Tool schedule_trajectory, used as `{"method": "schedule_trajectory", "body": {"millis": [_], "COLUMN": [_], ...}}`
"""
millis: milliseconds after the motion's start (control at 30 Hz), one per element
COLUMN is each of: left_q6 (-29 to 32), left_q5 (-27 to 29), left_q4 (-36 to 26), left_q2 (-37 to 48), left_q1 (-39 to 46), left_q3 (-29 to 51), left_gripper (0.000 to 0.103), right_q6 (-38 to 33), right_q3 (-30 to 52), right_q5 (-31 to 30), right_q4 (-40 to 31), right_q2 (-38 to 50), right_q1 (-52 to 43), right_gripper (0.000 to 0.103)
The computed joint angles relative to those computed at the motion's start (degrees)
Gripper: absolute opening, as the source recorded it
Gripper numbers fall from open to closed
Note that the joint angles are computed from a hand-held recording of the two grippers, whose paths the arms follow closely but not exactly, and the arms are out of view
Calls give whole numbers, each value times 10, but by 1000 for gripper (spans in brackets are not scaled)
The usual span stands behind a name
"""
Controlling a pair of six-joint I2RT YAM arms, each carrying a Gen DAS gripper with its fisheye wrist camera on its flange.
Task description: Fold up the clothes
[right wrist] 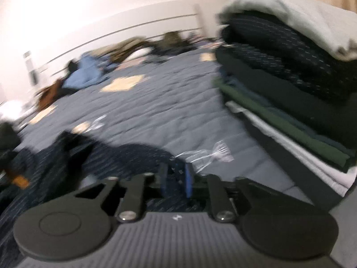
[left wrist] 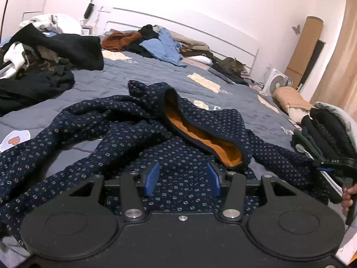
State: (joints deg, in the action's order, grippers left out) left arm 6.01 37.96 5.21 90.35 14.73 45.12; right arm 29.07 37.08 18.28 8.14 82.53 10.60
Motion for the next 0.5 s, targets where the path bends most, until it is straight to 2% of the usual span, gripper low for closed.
{"method": "schedule_trajectory", "body": {"millis": [33, 67, 167, 267, 367, 500], "left_q6": [4, 7, 13, 36, 94, 207], "left_q5": [1, 1, 7, 34, 75, 104], "left_q4": [-1, -1, -4, -36, -95, -178], "left_q2": [-4, -7, -17, -24, -35, -64], "left_q1": [-2, -4, -6, -2, 6, 14], "left_q3": [-3, -7, -14, -9, 2, 0], "left_gripper": [47, 47, 47, 47, 47, 47], "right_q6": [2, 5, 21, 61, 94, 132], "right_q3": [-7, -14, -29, -44, -51, -53], "right_q5": [-9, -18, -39, -67, -126, -130], "right_q4": [-9, -19, -47, -57, -58, -64], "right_q2": [-17, -34, -75, -89, -74, -49], "right_q1": [17, 34, 92, 153, 184, 217], "right_gripper": [48, 51, 57, 59, 59, 59]}}
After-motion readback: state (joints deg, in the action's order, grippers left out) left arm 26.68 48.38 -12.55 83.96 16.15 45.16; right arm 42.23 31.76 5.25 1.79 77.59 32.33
